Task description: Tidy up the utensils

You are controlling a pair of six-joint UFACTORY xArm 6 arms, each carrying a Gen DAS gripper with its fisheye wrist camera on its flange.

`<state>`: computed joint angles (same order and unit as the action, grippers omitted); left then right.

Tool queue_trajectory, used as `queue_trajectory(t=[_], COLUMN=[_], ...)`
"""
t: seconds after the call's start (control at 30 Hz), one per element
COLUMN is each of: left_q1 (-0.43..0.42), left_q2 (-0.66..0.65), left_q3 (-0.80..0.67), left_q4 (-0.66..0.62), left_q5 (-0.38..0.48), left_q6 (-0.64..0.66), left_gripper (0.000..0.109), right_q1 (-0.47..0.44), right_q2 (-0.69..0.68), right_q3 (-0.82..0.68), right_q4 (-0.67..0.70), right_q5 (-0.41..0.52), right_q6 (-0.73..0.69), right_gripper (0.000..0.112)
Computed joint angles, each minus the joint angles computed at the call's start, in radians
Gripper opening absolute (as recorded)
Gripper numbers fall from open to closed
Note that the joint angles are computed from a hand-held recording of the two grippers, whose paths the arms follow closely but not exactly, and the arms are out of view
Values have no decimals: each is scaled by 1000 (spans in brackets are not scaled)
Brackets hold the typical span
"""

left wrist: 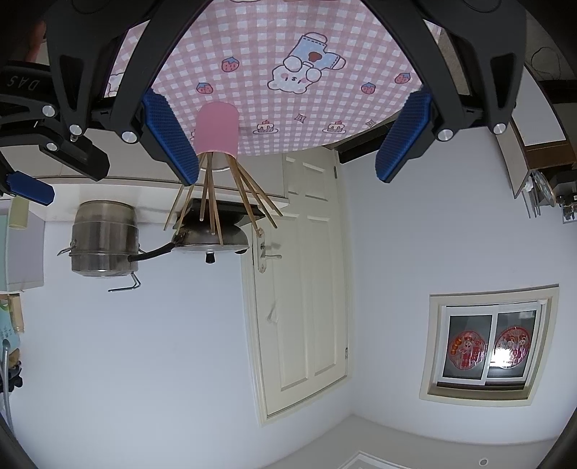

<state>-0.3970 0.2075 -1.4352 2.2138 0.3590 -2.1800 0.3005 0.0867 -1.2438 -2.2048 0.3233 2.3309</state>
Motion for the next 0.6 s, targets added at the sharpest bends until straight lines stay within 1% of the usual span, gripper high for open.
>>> queue_trajectory(t=[0.3, 0.6], left_q1=[-3, 6], left_q2=[20, 34], left_q3=[-13, -24], left_q4=[-35, -51], left_q5=[11, -11], left_q6=[34, 31], left_gripper=[97, 97], right_q1=[-4, -10], right_q2=[17, 31], right_q3=[-13, -27], right_q4=[8, 13], right_q5=[-11, -32], right_q6=[-4, -3], right_gripper=[95, 95])
